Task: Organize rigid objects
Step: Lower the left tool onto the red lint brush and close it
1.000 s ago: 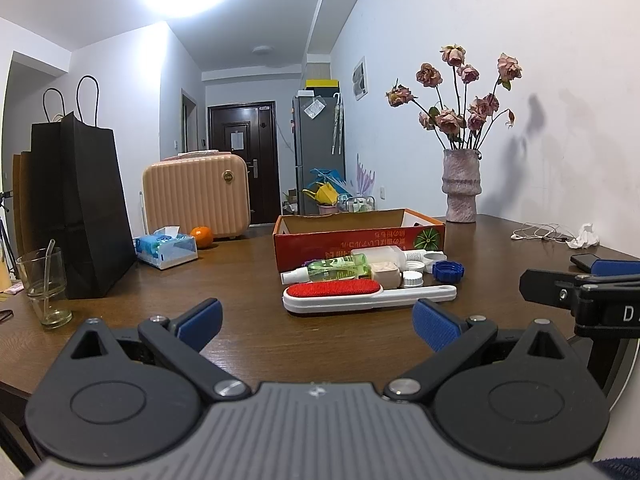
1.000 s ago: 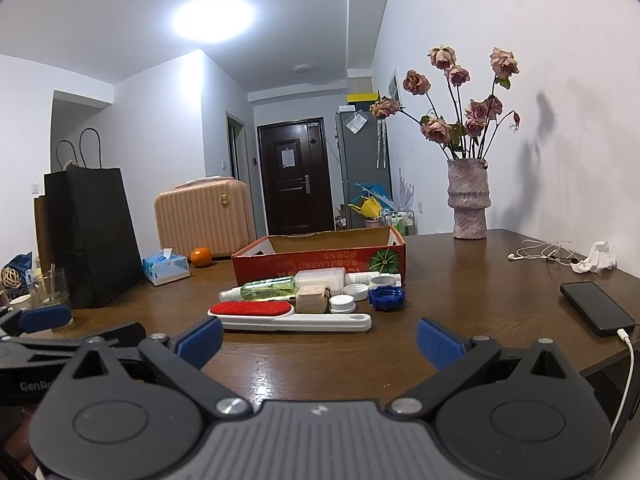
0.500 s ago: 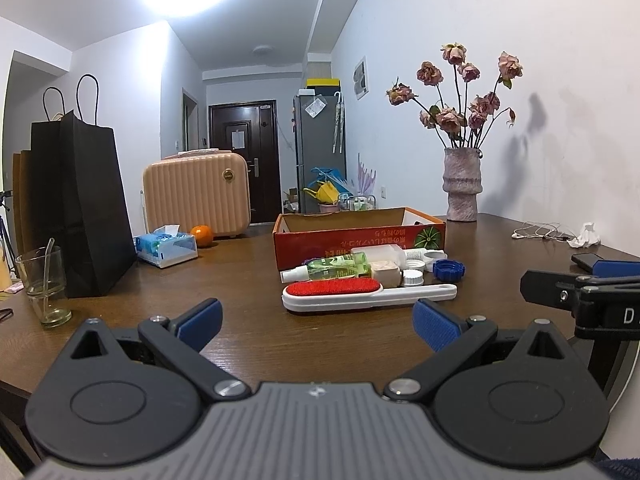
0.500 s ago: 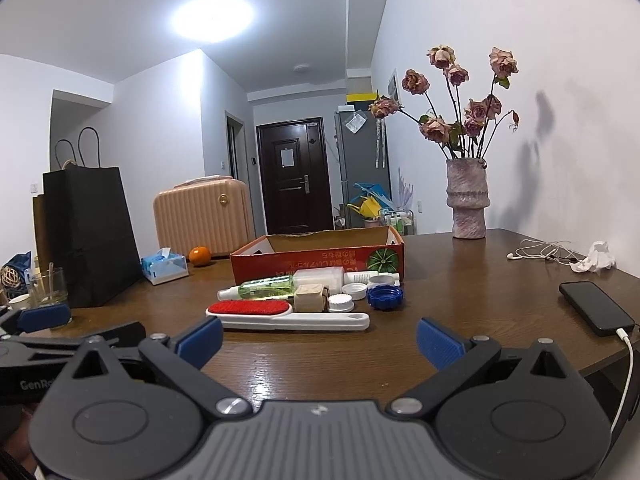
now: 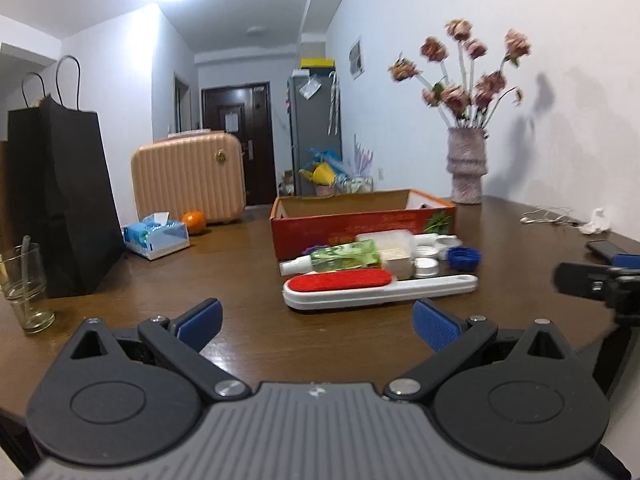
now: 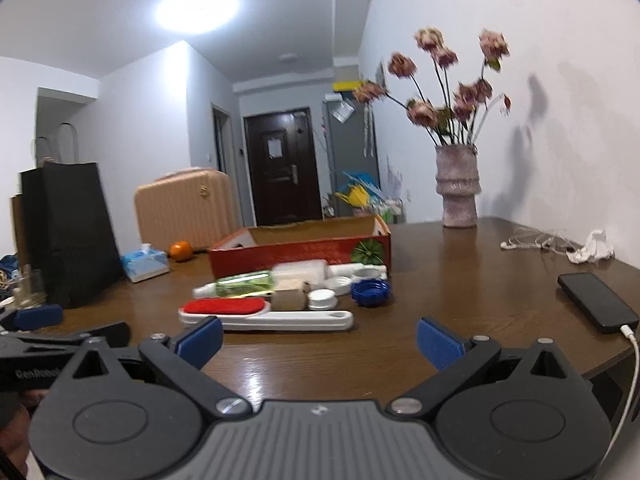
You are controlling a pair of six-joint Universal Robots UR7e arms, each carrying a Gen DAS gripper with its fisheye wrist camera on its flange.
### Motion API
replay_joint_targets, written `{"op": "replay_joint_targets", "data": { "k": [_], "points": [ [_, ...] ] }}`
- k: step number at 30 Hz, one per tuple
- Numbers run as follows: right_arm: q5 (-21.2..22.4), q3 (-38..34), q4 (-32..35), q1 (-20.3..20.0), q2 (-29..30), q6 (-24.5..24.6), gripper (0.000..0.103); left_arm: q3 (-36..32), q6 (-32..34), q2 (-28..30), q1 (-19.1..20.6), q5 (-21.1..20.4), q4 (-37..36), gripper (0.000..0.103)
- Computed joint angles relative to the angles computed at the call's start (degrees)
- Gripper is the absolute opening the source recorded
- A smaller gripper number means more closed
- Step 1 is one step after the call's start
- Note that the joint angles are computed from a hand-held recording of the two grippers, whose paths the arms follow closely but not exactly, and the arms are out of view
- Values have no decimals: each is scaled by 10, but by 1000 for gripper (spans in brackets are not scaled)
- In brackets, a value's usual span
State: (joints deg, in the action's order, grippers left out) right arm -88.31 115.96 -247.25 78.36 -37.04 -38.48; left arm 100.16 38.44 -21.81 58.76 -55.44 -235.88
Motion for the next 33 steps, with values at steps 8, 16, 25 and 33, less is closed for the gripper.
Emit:
{"op": "replay_joint_targets", "data": {
  "k": [8,16,25,33],
  "points": [
    [-37,-115,204,-4,-23,7,96,-131,-70,-3,44,-13,213,103],
    [-62,-253,409,-1,-5,5,59,-288,-152,26,73,-4,444,97],
    [-86,-338,540,0,20,0,31,-353,-230,28,95,-60,607,69],
    [-63,-357,608,-10,9,42,16,-332,-258,21,95,-77,595,65]
  ]
}}
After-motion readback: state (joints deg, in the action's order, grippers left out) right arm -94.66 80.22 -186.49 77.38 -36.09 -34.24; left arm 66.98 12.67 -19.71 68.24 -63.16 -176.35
